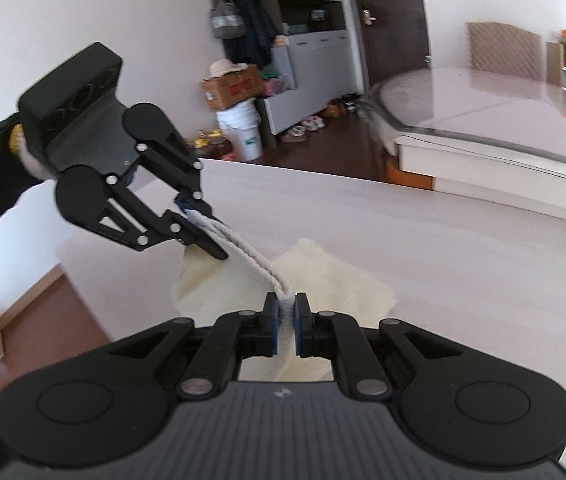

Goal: Fold towel
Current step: 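Lift the towel strip end with both grippers and fold it over onto itself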

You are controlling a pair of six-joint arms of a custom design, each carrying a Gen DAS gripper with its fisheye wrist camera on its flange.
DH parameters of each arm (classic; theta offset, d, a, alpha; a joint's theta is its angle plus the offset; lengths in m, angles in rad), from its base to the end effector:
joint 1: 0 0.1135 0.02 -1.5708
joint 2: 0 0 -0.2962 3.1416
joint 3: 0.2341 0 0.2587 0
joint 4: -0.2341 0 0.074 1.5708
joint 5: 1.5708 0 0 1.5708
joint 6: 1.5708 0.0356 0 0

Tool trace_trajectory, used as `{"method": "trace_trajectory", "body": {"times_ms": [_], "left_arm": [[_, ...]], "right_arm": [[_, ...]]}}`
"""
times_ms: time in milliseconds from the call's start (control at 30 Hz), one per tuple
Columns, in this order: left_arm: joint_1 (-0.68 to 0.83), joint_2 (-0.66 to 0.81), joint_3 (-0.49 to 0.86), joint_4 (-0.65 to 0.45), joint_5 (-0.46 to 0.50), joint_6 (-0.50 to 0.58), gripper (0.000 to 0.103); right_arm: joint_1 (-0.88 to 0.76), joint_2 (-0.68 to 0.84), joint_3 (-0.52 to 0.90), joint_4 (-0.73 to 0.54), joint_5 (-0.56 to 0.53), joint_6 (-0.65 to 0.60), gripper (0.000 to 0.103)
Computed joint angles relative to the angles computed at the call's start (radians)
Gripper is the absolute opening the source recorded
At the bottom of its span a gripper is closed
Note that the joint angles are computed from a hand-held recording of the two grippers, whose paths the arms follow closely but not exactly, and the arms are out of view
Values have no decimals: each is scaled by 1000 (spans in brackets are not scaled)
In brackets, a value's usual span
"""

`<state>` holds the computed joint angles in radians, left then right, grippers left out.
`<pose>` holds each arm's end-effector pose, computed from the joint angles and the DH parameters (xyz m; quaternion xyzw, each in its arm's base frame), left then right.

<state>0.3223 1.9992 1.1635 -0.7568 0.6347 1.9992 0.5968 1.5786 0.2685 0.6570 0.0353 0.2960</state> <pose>0.3426 0.0921 0.1339 0.7042 0.6377 -0.1338 0.2821 0.1928 0.1294 0.1154 -0.1266 0.8875 0.1769 0.4063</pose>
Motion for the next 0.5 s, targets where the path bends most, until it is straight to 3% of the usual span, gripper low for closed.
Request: {"method": "trace_trajectory", "body": {"times_ms": [300,500], "left_arm": [[-58,92,77,68,-15,-143,10],[-81,136,117,72,-35,-167,11]], "right_arm": [[-141,130,23,91,-116,-39,9],[-190,190,45,109,-156,-49,9]]}}
